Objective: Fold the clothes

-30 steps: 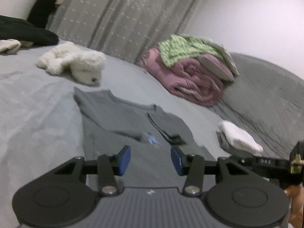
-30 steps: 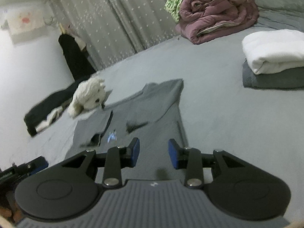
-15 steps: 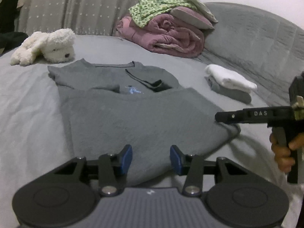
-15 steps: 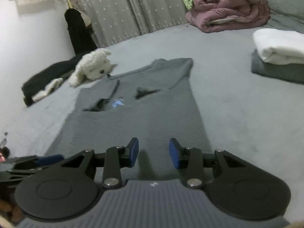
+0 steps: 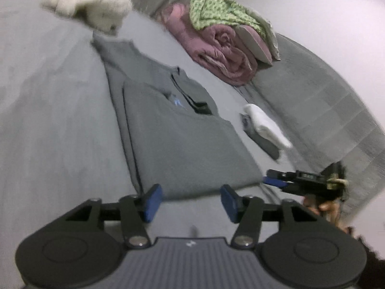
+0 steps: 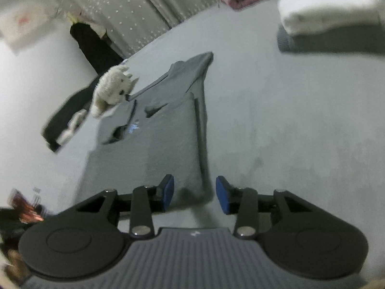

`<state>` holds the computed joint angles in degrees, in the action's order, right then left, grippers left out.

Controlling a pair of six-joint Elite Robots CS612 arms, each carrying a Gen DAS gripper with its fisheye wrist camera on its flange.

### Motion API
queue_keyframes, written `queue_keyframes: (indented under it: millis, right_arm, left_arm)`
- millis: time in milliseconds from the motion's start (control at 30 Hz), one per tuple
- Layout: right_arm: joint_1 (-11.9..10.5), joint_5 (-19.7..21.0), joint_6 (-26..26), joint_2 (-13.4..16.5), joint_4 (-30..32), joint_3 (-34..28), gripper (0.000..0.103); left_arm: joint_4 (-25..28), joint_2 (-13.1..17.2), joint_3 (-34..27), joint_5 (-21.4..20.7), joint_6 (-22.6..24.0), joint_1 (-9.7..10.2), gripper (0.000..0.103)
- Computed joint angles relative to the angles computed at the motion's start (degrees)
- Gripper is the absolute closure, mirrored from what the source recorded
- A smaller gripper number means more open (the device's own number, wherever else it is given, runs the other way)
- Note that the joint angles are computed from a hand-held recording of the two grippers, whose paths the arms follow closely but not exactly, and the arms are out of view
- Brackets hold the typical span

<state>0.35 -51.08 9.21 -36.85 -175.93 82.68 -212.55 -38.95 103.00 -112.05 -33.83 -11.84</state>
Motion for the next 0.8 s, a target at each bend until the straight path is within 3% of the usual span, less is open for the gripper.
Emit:
queue_keyframes:
  millis: [167,300,500,700,800]
  right_arm:
    - [-1.11,3.88,0.21,-1.28,11.57,-0.43,0.05]
    - [-1.69,7.73,3.51,-0.49,13.92,-1.32,0.049]
    - [-1.66,11.45,5.71,1.31,14.9,-3.64,0.049]
    - [-1.48,12.45,6.14,2.44,14.56,-5.33,0.049]
    - [-1.22,12.68,7.03,3.06,13.46,-5.99,0.049]
  left_arm:
    - [3.33,0.73,-1.14,-6.65,-6.21,1.73,0.035]
    - [0.76,2.73,-2.58,-9.23,-13.14,2.46,0.035]
    - [-2.46,3.94,-3.36,-7.33,-15.02,1.83,0.035]
    - [-4.5,4.91,-4.5,-6.83,-17.19,1.91,0.037]
    - [-5.0,5.32,-5.0,-6.38,-18.05,2.05,0.043]
